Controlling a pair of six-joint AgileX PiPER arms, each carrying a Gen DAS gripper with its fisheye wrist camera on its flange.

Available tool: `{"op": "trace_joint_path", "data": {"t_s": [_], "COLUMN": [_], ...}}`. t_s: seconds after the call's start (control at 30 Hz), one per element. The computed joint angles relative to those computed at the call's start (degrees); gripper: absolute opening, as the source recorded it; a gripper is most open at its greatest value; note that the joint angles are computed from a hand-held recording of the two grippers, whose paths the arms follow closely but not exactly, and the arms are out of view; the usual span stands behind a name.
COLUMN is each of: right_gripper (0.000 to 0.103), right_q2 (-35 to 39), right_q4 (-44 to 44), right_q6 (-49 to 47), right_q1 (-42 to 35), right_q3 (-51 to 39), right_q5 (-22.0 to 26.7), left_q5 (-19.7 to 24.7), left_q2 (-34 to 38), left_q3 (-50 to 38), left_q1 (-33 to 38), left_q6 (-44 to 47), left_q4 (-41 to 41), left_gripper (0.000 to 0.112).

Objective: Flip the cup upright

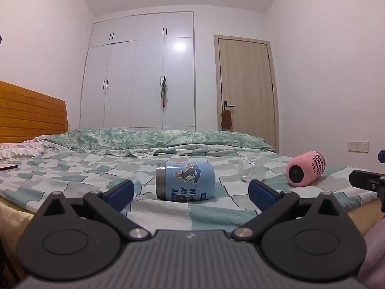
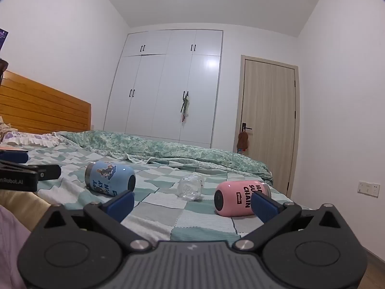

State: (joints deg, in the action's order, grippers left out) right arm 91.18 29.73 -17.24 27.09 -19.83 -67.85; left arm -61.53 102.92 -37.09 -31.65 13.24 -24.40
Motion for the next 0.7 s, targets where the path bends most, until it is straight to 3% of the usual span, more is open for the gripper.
{"op": "trace_joint_path", "data": {"t_s": [0.7], "right_gripper": [0.103], "right_q2": [0.4], "right_q4": [-0.11], "right_q6": [0.36], "right_q1": [0.03], "right_q3": [-0.11], "right_q5": [-0.64], "left_q5": [-0.66], "left_q2": [0.32], "left_q3": [0.09], "left_q1": [-0.46], "left_q6": [-0.2], "left_q4": [0.0], "left_gripper": [0.103]}}
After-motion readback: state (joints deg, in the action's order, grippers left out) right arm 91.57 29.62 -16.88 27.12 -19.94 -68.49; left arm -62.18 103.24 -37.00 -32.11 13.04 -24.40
